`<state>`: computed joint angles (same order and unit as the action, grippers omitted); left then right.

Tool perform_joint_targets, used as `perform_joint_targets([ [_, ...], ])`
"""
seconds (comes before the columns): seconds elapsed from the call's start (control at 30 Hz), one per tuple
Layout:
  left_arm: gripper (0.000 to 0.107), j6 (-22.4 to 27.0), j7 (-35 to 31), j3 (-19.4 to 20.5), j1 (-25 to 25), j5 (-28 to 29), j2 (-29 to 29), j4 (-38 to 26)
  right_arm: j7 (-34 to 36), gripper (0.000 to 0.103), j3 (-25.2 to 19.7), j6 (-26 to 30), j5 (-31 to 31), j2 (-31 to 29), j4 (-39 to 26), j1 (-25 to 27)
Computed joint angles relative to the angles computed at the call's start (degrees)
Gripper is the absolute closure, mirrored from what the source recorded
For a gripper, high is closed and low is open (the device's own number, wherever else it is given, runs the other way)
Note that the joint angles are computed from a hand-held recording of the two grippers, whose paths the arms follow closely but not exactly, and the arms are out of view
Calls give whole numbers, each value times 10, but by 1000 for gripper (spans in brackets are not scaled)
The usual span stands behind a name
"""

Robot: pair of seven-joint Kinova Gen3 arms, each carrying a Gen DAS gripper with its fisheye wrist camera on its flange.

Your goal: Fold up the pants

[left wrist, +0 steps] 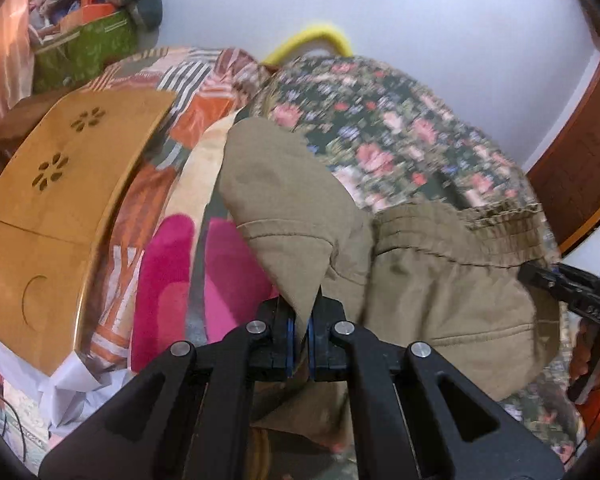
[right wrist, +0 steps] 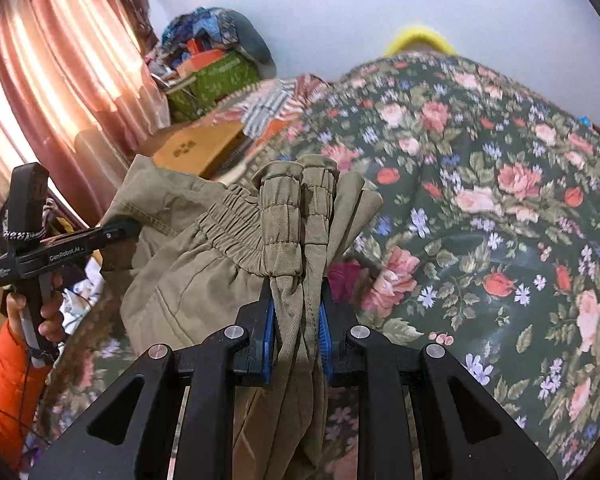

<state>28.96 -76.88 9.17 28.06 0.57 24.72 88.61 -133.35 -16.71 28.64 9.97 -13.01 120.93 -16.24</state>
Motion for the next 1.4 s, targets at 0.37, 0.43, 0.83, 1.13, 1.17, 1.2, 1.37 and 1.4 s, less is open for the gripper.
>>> perform_joint_targets([
  [0.37,78,39,65,-53,24,-33,12,6,-44,77,-16,47,64,31,-4,1],
  [0.43,78,50,95,-67,36,-62,5,12,-76,75,-36,85,102,35,-17,-5],
  [0.83,78,57,246,-25,70,-217,-131,93,-179,71,-97,244,188,-52,-61,-59],
  [1.13,77,116,447,80,144,-426,-278,115,-190,71,-220,320,181,-168,-140,-1],
  [1.17,77,133,471,106,142,-448,-291,112,-188,71,-234,327,179,-181,-152,9],
  [1.2,76,146,494,123,145,-469,-300,112,-187,71,-252,336,178,-194,-165,23],
  [1.37,66,209,578,218,154,-548,-355,113,-166,71,-319,365,157,-261,-225,84],
  [1.4,65,223,590,243,145,-560,-361,111,-161,71,-326,365,151,-273,-232,94],
])
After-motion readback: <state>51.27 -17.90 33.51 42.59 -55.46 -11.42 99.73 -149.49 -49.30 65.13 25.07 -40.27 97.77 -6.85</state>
